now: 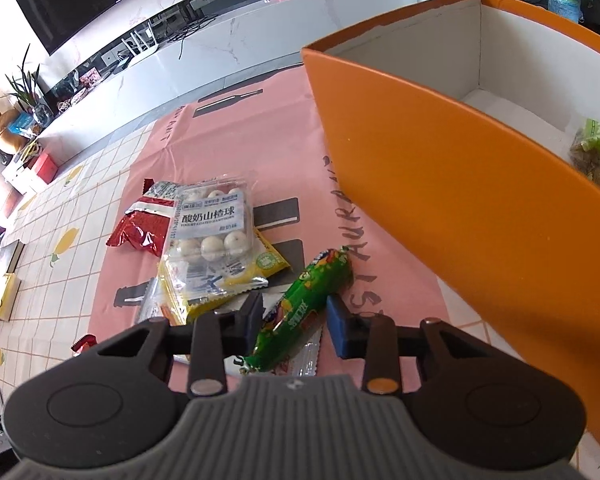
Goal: Organize snacks
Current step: 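Grasp the red chocolate bar with the left gripper while the right grasps the green sausage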
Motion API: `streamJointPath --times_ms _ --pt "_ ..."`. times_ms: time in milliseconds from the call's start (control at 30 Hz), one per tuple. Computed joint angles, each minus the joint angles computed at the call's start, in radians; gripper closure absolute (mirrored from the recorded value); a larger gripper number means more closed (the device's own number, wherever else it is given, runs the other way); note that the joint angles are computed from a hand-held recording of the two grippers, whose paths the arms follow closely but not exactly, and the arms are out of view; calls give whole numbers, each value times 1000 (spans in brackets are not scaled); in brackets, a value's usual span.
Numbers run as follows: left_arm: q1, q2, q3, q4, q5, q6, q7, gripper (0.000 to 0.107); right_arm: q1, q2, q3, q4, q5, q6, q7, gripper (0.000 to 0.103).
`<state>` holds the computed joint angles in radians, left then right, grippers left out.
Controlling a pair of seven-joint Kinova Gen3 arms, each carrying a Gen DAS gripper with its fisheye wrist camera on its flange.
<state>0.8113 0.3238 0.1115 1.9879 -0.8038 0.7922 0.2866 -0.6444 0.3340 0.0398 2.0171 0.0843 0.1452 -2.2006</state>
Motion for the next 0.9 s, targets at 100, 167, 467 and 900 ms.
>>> streamJointPath --times_ms 100,167,467,900 --pt "10 14 0 -12 -5 28 0 51 -32 -7 28 7 31 4 8 74" --pt "12 15 2 -13 -10 29 -7 57 -41 -18 34 12 54 26 15 78" --pt "18 -18 16 43 -76 -68 -36 76 93 -102 -109 88 58 87 100 83" --pt "45 30 19 -57 29 47 -120 60 231 -90 -220 126 -105 10 273 80"
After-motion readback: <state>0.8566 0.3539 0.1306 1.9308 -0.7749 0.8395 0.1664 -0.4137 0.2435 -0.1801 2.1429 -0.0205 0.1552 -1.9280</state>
